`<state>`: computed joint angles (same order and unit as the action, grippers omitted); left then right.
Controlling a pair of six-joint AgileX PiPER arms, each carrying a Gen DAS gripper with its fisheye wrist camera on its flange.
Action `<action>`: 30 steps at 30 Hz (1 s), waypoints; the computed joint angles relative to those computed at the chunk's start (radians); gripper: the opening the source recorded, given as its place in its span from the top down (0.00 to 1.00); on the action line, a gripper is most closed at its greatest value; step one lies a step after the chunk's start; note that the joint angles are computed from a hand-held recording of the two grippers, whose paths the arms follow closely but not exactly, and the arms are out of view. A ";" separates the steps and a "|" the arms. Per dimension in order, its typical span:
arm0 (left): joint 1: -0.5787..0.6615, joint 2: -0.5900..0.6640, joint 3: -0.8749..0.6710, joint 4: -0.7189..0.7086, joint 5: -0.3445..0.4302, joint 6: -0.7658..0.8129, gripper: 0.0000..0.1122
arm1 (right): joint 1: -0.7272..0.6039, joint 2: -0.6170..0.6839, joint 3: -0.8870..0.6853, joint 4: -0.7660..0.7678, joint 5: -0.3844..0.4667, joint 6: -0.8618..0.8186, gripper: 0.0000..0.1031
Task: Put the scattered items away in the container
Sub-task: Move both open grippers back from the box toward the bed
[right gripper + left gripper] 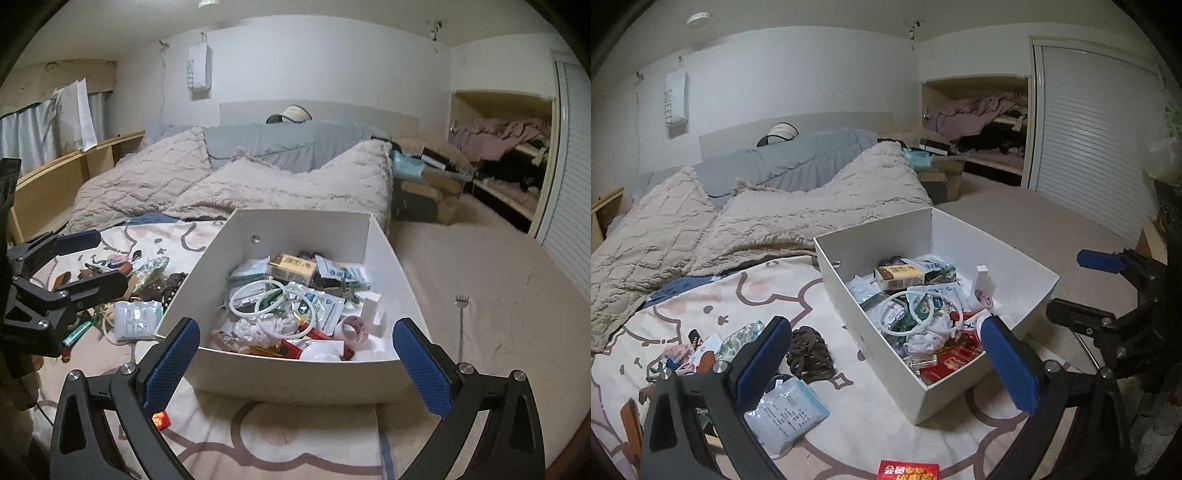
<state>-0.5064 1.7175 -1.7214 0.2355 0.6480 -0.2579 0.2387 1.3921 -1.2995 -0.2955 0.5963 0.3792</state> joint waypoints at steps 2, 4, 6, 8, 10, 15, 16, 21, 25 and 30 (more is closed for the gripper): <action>-0.007 -0.028 0.036 0.018 -0.016 -0.024 0.08 | 0.009 -0.020 0.005 -0.003 0.009 0.005 0.00; -0.013 -0.054 0.069 0.035 -0.027 -0.044 0.08 | 0.032 -0.041 0.008 -0.042 0.025 0.028 0.00; -0.018 -0.074 0.096 0.042 -0.030 -0.054 0.08 | 0.059 -0.055 0.008 -0.087 0.044 0.053 0.00; -0.022 -0.093 0.118 0.039 -0.028 -0.059 0.08 | 0.075 -0.065 0.008 -0.107 0.056 0.062 0.00; -0.025 -0.112 0.138 0.044 -0.024 -0.084 0.08 | 0.091 -0.074 0.008 -0.122 0.069 0.071 0.00; -0.027 -0.164 0.192 0.049 -0.021 -0.116 0.08 | 0.125 -0.097 0.018 -0.131 0.089 0.068 0.00; -0.026 -0.175 0.202 0.047 -0.022 -0.117 0.08 | 0.133 -0.100 0.019 -0.140 0.094 0.074 0.00; -0.028 -0.220 0.248 0.063 -0.022 -0.134 0.08 | 0.171 -0.119 0.019 -0.181 0.126 0.116 0.00; -0.022 -0.254 0.284 0.064 -0.025 -0.143 0.08 | 0.206 -0.127 0.019 -0.239 0.157 0.163 0.00; -0.016 -0.280 0.305 0.060 -0.027 -0.148 0.08 | 0.214 -0.132 0.023 -0.255 0.170 0.189 0.00</action>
<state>-0.5226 1.4370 -1.4162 0.2956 0.6214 -0.4059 0.4524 1.2597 -1.2767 -0.5505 0.7666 0.5682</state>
